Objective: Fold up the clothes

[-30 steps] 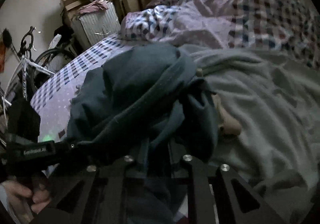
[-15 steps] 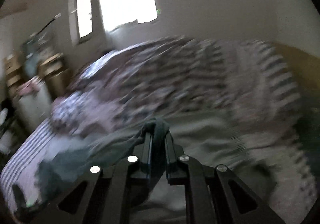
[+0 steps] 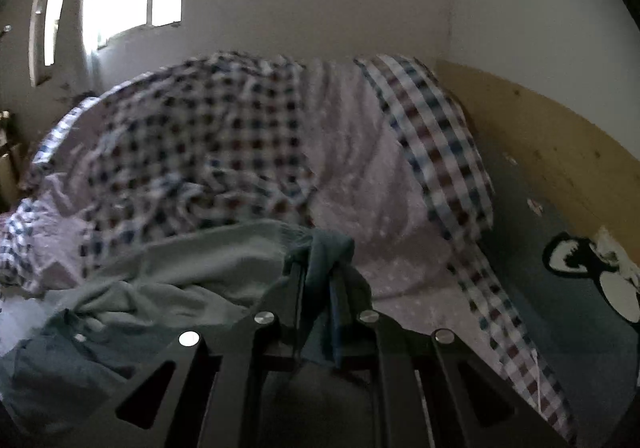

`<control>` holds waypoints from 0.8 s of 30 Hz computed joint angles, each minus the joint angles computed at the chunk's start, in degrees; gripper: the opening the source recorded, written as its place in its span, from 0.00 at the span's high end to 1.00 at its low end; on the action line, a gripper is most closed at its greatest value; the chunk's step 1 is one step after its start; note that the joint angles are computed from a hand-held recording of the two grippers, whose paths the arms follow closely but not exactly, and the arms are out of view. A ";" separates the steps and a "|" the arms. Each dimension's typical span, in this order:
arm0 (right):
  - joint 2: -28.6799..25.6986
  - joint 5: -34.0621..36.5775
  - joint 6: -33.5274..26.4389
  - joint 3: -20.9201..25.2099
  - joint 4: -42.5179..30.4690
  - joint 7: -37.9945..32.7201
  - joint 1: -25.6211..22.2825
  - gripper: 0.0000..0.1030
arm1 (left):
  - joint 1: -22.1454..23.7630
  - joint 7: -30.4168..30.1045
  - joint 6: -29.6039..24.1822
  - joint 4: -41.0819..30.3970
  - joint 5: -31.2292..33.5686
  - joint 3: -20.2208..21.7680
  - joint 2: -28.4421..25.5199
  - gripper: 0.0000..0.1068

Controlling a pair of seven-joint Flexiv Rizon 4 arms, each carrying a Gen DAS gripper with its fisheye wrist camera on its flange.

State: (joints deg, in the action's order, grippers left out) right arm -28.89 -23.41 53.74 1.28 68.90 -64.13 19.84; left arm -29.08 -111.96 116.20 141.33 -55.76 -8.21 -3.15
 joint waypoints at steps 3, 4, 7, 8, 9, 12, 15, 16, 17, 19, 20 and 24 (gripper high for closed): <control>1.52 3.41 -3.19 2.24 1.19 -4.43 -2.05 0.77 | -0.44 0.52 1.65 -0.89 -0.54 -0.25 -0.89 0.39; 3.28 4.18 -2.25 2.82 3.75 -6.09 -2.90 0.61 | -0.63 0.71 2.21 -1.22 -0.74 -0.28 -1.20 0.39; 10.44 5.25 5.80 3.45 14.66 -7.47 -5.10 0.43 | -0.08 -2.45 2.68 -1.99 3.49 -0.04 -2.32 0.39; 13.02 6.27 8.20 4.08 18.19 -8.28 -6.09 0.41 | 0.14 -3.63 2.76 -2.25 5.14 0.09 -2.69 0.39; 15.67 8.24 9.87 5.22 21.51 -9.82 -7.24 0.40 | 0.54 -4.28 2.41 -2.85 7.62 0.22 -3.01 0.39; 25.44 25.45 10.96 10.69 31.62 -23.30 -11.76 0.39 | -1.14 -0.57 1.93 -5.68 8.40 0.71 -4.13 0.39; 35.00 44.23 3.66 10.76 39.61 -39.08 -11.66 0.39 | -5.04 6.59 4.59 -9.09 3.28 0.61 -5.79 0.39; 37.76 47.19 1.36 10.20 42.74 -42.02 -10.90 0.39 | -4.69 5.49 5.22 -9.45 5.26 0.23 -6.06 0.39; 40.27 48.55 -0.50 9.91 46.17 -43.61 -10.19 0.39 | -3.80 3.18 5.67 -9.67 8.64 -0.17 -6.26 0.39; 44.97 50.03 -3.95 9.63 53.00 -45.68 -8.68 0.39 | -2.68 -0.90 6.29 -10.46 14.35 -0.91 -6.72 0.39; 47.14 52.82 -6.12 8.51 55.62 -47.51 -7.33 0.39 | -2.33 -2.18 6.09 -10.98 16.97 -1.23 -6.85 0.39; 52.42 62.42 -11.93 3.38 62.72 -53.27 -2.23 0.40 | -7.72 4.00 6.09 -13.16 13.15 -0.98 -7.42 0.39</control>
